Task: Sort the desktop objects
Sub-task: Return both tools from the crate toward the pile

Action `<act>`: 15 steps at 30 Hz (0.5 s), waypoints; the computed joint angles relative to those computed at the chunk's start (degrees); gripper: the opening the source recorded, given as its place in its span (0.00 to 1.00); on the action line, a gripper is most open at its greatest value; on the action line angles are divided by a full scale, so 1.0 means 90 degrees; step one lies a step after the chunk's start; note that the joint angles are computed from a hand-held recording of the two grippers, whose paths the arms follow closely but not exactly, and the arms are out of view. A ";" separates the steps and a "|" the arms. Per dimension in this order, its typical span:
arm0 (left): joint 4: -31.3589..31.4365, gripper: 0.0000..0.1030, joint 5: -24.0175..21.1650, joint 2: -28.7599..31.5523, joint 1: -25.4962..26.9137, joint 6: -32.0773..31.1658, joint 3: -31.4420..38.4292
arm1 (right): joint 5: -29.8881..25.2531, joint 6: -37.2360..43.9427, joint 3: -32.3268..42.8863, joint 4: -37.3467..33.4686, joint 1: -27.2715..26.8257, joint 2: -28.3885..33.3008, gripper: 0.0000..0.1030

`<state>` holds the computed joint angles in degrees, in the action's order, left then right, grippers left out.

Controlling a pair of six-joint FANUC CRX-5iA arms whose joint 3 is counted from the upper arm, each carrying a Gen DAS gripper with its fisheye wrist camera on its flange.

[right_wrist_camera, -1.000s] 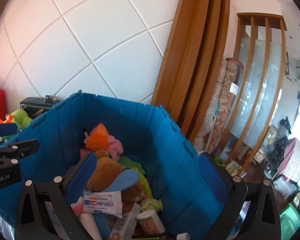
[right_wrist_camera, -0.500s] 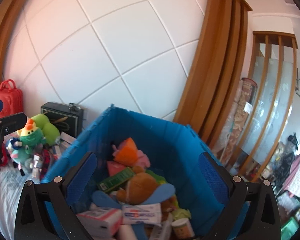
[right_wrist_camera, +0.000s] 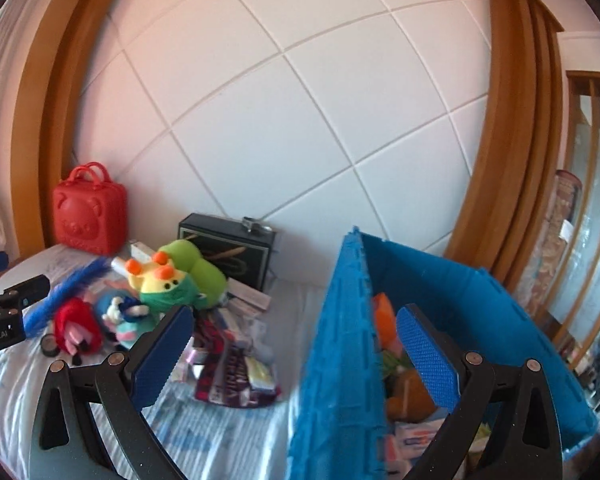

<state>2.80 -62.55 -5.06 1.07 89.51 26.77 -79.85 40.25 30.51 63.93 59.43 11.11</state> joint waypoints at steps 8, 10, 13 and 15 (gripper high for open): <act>0.0287 0.76 -0.0454 0.0180 0.1213 -0.0558 -0.0620 | 0.0208 0.0160 0.0948 -0.1113 -0.0156 0.0780 1.00; 0.0326 0.76 -0.0560 0.0255 0.1402 -0.0634 -0.0796 | 0.0086 0.0222 0.1172 -0.1420 -0.0272 0.0997 1.00; 0.0182 0.76 -0.0805 0.0465 0.1546 -0.0604 -0.0923 | -0.0057 0.0316 0.1349 -0.1877 -0.0460 0.1213 1.00; 0.0032 0.76 -0.1054 0.0672 0.1578 -0.0554 -0.0908 | -0.0123 0.0376 0.1393 -0.2170 -0.0588 0.1296 1.00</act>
